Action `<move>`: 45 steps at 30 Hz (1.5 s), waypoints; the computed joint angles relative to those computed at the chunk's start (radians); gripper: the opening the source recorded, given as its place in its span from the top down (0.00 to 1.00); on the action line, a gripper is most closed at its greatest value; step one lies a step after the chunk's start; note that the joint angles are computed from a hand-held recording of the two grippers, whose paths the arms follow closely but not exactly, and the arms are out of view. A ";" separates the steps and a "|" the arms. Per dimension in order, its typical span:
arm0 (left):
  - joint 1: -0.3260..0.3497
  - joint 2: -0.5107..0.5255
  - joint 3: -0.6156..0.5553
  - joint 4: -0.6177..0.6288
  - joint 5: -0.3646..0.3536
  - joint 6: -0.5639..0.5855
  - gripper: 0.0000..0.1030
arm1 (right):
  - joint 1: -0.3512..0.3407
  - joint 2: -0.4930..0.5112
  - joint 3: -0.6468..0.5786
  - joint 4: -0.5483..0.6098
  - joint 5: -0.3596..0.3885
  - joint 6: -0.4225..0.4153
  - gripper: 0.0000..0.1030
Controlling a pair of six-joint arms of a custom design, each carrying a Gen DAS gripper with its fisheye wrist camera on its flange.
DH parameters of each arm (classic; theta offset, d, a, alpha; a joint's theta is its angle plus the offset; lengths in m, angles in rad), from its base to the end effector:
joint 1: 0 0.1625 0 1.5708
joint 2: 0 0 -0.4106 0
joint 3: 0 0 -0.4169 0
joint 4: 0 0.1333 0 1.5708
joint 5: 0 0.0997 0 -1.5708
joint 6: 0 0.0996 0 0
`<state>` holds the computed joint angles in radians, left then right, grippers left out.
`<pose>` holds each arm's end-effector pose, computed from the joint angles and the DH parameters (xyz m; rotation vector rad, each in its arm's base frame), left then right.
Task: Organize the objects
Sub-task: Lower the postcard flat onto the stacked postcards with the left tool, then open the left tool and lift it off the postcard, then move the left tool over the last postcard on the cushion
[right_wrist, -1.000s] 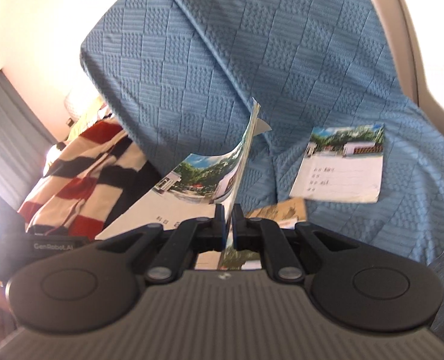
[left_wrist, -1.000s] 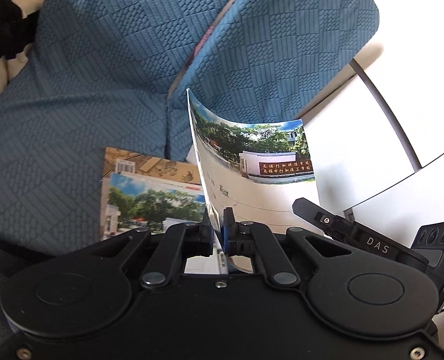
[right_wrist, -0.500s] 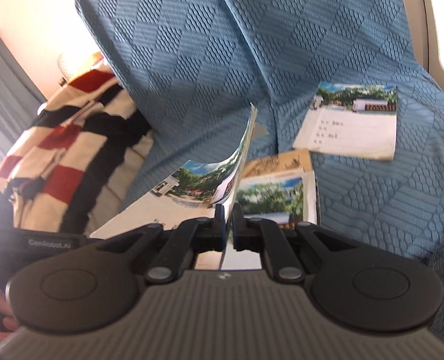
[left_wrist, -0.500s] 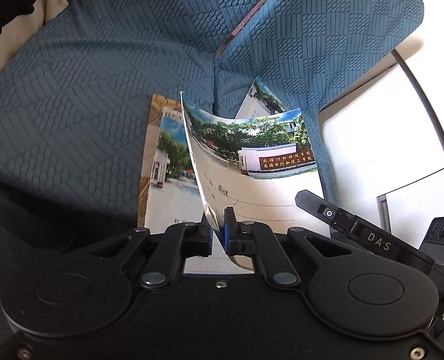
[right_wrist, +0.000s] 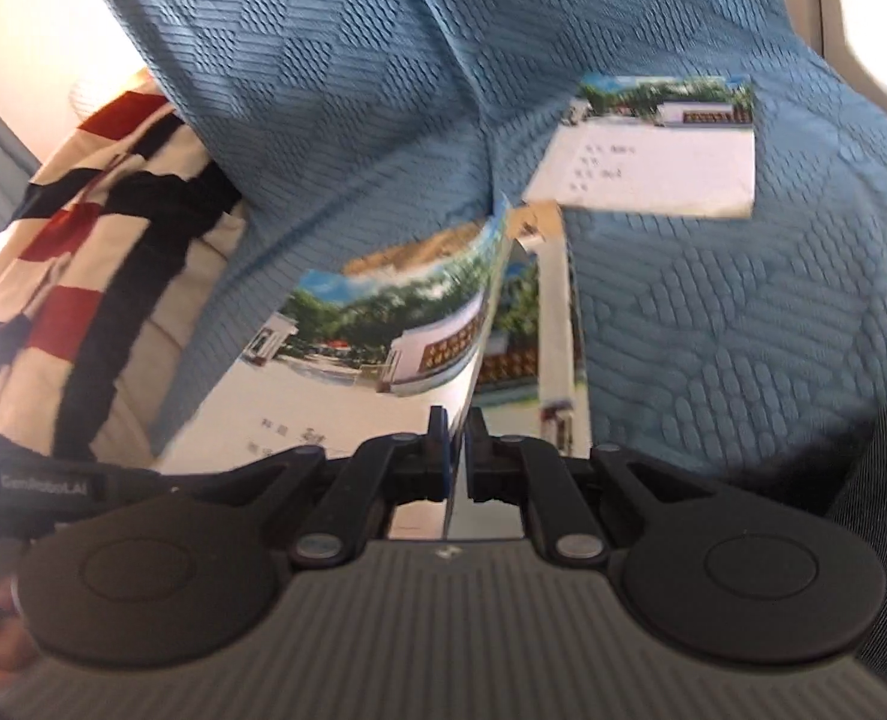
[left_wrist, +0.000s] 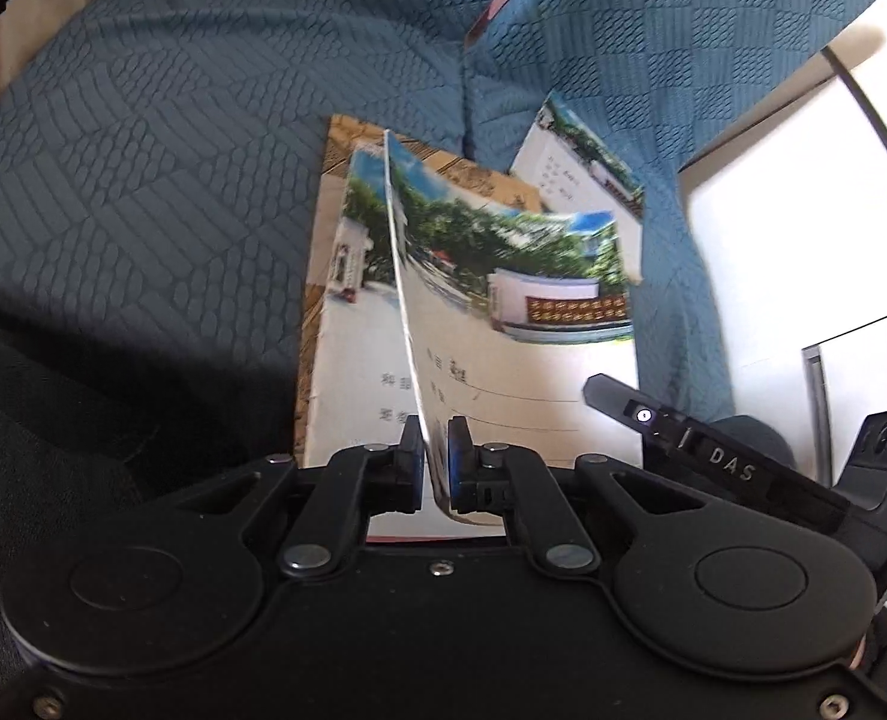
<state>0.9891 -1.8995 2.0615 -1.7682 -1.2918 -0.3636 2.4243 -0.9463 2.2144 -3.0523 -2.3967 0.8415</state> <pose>-0.0755 -0.4074 0.3917 0.3085 2.8838 -0.2311 0.3983 -0.2677 0.0528 -0.1047 -2.5589 1.0216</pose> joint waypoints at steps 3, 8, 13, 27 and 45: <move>0.009 -0.005 0.002 0.005 -0.001 -0.005 0.94 | -0.003 0.000 0.005 0.019 -0.002 0.024 0.90; 0.003 0.000 -0.001 0.013 0.012 -0.010 0.94 | -0.011 -0.005 0.004 0.045 0.005 0.039 0.88; -0.013 -0.007 0.000 0.025 0.017 -0.021 0.90 | -0.012 -0.012 0.002 0.059 0.010 0.039 0.87; -0.073 -0.058 -0.028 0.016 0.059 -0.059 0.70 | 0.016 -0.067 -0.007 0.149 -0.024 0.111 0.38; -0.306 -0.033 -0.019 -0.098 0.129 -0.033 0.70 | 0.183 -0.182 -0.074 0.497 -0.363 0.220 0.35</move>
